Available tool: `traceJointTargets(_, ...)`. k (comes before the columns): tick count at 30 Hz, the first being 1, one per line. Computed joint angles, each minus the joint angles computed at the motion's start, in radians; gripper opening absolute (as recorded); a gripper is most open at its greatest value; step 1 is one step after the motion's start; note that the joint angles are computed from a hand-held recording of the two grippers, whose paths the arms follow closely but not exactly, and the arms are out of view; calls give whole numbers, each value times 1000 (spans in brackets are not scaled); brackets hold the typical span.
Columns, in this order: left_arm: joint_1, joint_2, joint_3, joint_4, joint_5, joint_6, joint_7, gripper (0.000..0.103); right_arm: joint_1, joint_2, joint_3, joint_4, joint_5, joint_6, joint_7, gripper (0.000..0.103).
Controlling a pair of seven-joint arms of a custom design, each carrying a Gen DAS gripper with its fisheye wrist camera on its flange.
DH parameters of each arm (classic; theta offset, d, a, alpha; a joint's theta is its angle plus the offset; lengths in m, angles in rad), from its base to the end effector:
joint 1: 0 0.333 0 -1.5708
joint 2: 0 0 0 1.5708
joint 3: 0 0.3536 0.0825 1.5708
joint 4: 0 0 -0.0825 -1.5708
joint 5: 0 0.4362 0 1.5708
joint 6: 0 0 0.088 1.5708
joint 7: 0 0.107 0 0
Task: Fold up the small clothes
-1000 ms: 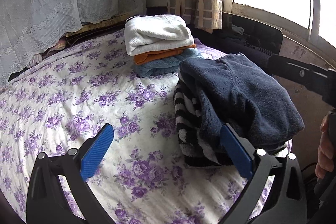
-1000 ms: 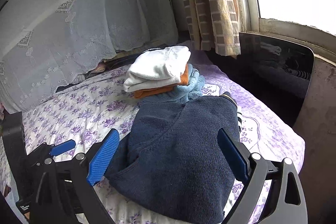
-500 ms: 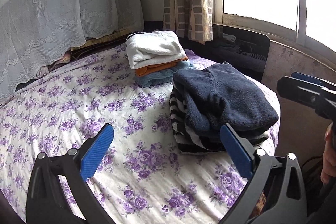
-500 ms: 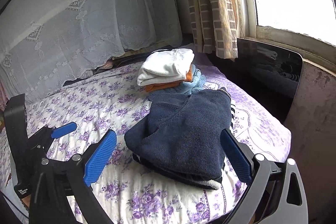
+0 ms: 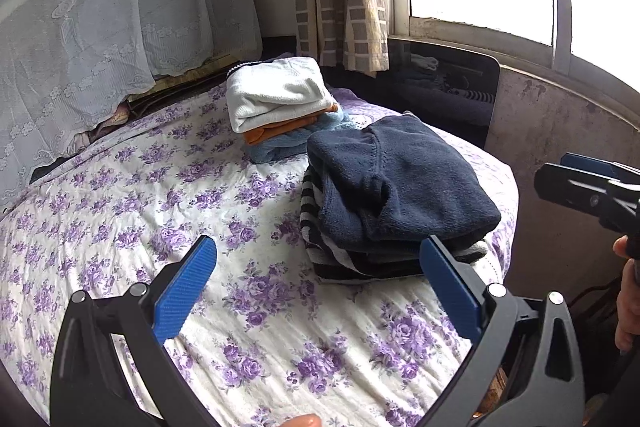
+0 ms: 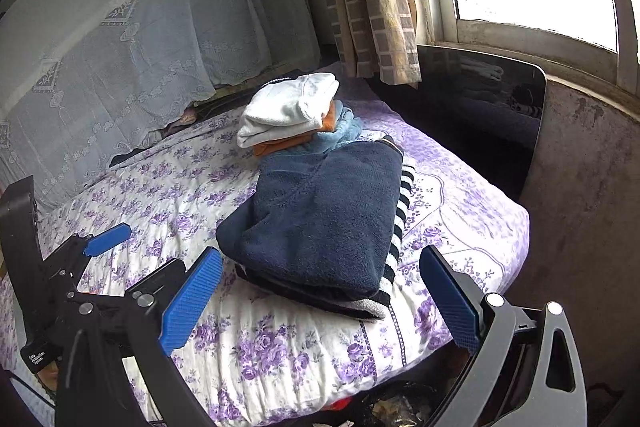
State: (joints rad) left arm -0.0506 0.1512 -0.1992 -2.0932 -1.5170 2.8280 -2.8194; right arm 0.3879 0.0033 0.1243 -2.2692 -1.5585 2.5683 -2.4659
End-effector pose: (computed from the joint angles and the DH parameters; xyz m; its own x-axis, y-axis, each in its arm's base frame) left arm 0.6231 -0.1037 0.3845 -0.6593 -0.7479 -0.0775 -0.4064 0.4411 -0.8002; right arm 0.4937 0.2958 0.3791 -0.3207 -0.9234 -0.2109 -0.4719 0.3488 -0.8097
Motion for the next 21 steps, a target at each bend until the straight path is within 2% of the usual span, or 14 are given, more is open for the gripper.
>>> traceJointTargets(6, -12, 2, -8, -7, 26, 20, -9, 99, -7, 19, -9, 3, 12, 28, -5, 99)
traceJointTargets(10, -15, -4, -14, -9, -88, 32, 103, 99, -10, 23, -15, -3, 9, 41, 9, 99)
traceJointTargets(13, -15, -12, -1, -20, -18, -16, 39, 99, -13, 27, -17, -2, 13, 51, 9, 99)
traceJointTargets(21, -15, -1, -4, -14, 51, 0, -43, 99, -11, 33, -19, 8, 21, 54, -18, 99)
